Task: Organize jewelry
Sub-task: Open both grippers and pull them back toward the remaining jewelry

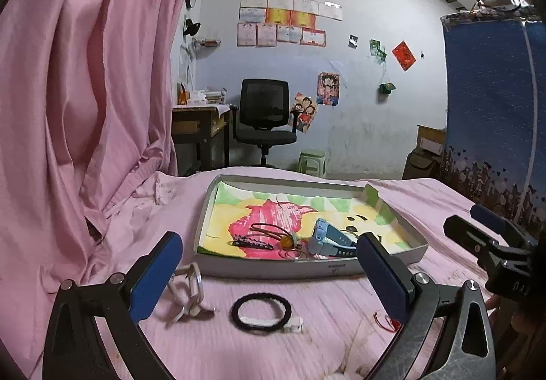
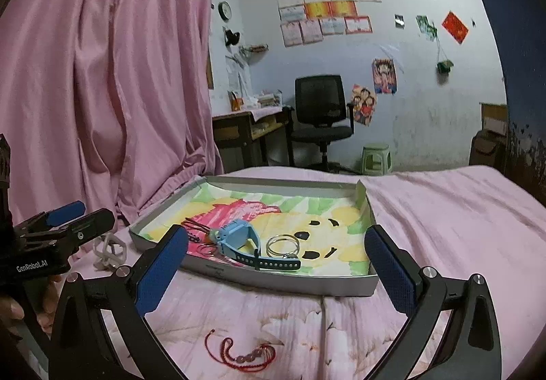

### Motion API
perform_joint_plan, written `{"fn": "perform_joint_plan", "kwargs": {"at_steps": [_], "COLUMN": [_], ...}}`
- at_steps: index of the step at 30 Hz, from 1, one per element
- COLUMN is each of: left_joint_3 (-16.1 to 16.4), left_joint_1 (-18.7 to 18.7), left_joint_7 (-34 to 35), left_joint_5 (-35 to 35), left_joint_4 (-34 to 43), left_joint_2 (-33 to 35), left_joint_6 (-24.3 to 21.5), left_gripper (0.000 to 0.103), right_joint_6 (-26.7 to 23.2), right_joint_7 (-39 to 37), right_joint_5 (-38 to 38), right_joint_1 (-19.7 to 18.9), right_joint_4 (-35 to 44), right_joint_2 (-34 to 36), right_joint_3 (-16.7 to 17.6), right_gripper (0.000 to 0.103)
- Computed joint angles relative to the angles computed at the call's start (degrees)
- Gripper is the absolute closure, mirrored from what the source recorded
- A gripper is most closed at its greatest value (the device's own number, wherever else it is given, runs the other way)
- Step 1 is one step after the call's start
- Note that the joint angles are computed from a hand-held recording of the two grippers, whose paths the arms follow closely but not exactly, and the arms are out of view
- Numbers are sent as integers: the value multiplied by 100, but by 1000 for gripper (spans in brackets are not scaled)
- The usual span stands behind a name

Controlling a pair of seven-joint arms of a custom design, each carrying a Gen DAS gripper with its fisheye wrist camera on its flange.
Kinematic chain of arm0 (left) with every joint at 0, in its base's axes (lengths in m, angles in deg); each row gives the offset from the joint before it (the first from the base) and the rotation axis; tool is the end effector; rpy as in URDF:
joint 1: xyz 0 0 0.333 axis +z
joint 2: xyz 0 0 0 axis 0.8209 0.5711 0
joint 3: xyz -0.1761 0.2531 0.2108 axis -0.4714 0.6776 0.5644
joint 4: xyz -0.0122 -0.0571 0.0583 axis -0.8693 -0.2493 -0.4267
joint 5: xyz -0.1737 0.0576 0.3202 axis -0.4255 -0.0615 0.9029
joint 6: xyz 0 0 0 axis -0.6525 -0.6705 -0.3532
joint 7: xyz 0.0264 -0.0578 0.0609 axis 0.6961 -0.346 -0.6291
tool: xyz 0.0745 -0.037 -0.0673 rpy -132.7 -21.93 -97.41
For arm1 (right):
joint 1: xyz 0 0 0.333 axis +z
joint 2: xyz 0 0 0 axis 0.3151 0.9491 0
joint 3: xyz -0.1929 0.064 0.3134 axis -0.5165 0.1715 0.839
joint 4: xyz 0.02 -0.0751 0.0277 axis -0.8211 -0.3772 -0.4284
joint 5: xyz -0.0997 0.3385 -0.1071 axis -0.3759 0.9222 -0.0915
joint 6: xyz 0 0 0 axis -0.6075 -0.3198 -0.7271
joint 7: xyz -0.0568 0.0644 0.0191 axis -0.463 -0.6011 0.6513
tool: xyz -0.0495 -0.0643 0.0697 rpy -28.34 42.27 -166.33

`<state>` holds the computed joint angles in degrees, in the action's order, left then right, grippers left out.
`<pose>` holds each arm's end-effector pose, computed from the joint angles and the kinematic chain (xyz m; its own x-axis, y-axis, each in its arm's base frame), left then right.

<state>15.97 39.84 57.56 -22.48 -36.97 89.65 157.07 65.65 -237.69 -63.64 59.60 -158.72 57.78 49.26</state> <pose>0.6802 -0.3357 0.5526 -0.5152 -0.8563 0.0356 -0.2848 0.1318 -0.9495 0.5792 0.4373 0.5483 -0.2827 -0.9490 -0.1396 -0.2134 0.2041 -0.9554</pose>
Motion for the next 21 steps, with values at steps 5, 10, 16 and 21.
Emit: {"fn": "perform_joint_plan", "kwargs": {"at_steps": [5, 10, 16, 21], "left_joint_3": [-54, -27, -68, -147], "left_joint_1": [143, 221, 339, 430], "left_joint_7": [2, -46, -85, -20], "left_joint_5": [93, 171, 217, 226], "left_joint_4": [-553, -922, -1096, -1093], "left_joint_2": [-233, -422, -528, -535], "left_joint_6": [436, 542, 321, 25], "left_gripper": [0, 0, 0, 0], "right_joint_6": [-295, -475, -449, -298], "right_joint_7": [77, 91, 94, -53], "right_joint_5": [-232, -281, -299, -206], "right_joint_1": [156, 191, 142, 95], "right_joint_4": [-145, -301, -434, -429], "right_joint_2": [-90, -174, -244, -220], "right_joint_3": [42, 143, 252, 295], "right_gripper": [1, 1, 1, 1]}}
